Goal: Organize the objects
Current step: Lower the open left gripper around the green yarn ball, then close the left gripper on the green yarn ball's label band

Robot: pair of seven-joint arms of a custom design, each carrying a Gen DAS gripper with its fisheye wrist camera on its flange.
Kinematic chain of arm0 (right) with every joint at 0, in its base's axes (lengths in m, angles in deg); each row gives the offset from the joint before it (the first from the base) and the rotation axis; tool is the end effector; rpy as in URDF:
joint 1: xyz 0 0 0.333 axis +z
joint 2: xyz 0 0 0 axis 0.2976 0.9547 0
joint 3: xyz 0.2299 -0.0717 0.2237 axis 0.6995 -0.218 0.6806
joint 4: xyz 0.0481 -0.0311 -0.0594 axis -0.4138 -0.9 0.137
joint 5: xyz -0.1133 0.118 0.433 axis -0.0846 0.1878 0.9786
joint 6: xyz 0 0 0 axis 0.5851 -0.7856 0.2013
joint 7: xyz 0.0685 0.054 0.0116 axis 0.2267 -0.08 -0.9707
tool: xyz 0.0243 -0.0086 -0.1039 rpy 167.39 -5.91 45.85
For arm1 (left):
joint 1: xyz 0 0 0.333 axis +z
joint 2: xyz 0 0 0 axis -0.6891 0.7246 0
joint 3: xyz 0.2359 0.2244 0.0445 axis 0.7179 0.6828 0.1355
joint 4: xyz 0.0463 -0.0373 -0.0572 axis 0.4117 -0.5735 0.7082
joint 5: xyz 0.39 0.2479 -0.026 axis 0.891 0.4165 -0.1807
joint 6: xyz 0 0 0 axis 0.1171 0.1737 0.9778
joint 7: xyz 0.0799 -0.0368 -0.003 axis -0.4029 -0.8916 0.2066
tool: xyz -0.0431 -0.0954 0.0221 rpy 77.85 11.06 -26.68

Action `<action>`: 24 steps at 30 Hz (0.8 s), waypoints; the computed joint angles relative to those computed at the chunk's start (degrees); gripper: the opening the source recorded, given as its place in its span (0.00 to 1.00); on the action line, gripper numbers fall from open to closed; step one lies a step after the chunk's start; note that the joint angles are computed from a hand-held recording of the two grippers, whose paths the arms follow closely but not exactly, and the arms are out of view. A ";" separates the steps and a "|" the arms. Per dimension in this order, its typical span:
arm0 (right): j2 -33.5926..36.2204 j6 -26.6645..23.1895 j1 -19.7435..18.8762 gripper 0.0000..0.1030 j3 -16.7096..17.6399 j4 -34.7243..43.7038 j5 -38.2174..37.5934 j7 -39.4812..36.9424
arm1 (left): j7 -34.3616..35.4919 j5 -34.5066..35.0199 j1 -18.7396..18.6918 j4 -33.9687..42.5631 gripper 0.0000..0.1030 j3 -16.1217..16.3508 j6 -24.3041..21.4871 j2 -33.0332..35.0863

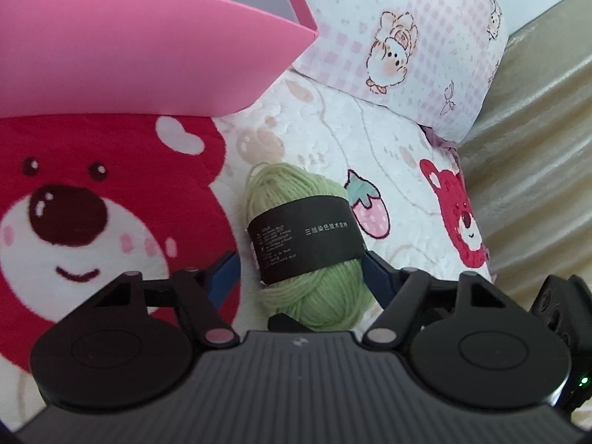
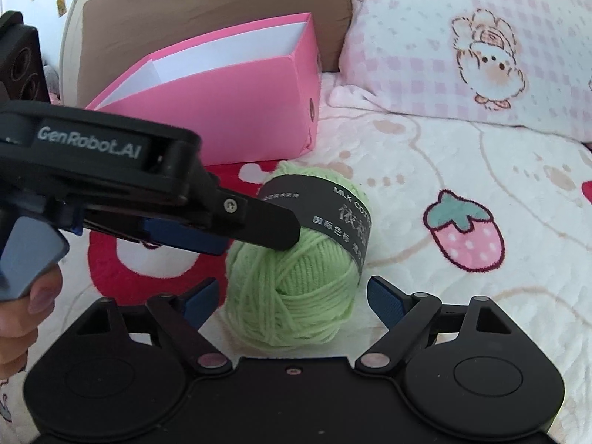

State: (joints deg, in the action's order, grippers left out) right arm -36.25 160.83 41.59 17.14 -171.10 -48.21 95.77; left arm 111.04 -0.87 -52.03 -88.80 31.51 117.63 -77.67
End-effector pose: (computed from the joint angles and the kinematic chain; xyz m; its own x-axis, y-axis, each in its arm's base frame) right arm 0.6073 0.3386 0.4210 0.4099 -0.8965 -0.1681 -0.7009 -0.1916 -0.6870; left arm 0.6353 -0.2270 0.4620 -0.0621 -0.7870 0.6139 -0.8530 -0.2775 -0.4421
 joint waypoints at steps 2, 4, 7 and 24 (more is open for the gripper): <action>0.49 -0.48 -0.52 0.80 0.49 0.56 1.58 -0.16 | 0.54 -1.31 0.06 0.24 0.66 -0.17 0.00 0.43; 0.93 -1.26 -1.08 0.77 1.10 1.12 3.23 -0.80 | -0.21 -0.48 -0.04 0.13 0.67 -0.21 0.19 0.68; 1.40 -1.50 -0.42 0.76 0.42 1.44 2.72 0.46 | 0.59 -2.40 0.20 -0.42 0.67 -0.56 0.35 0.70; 0.11 3.04 1.08 0.62 -0.66 -1.68 -0.04 3.74 | 12.10 -17.58 -1.04 -2.22 0.50 -1.65 5.72 0.19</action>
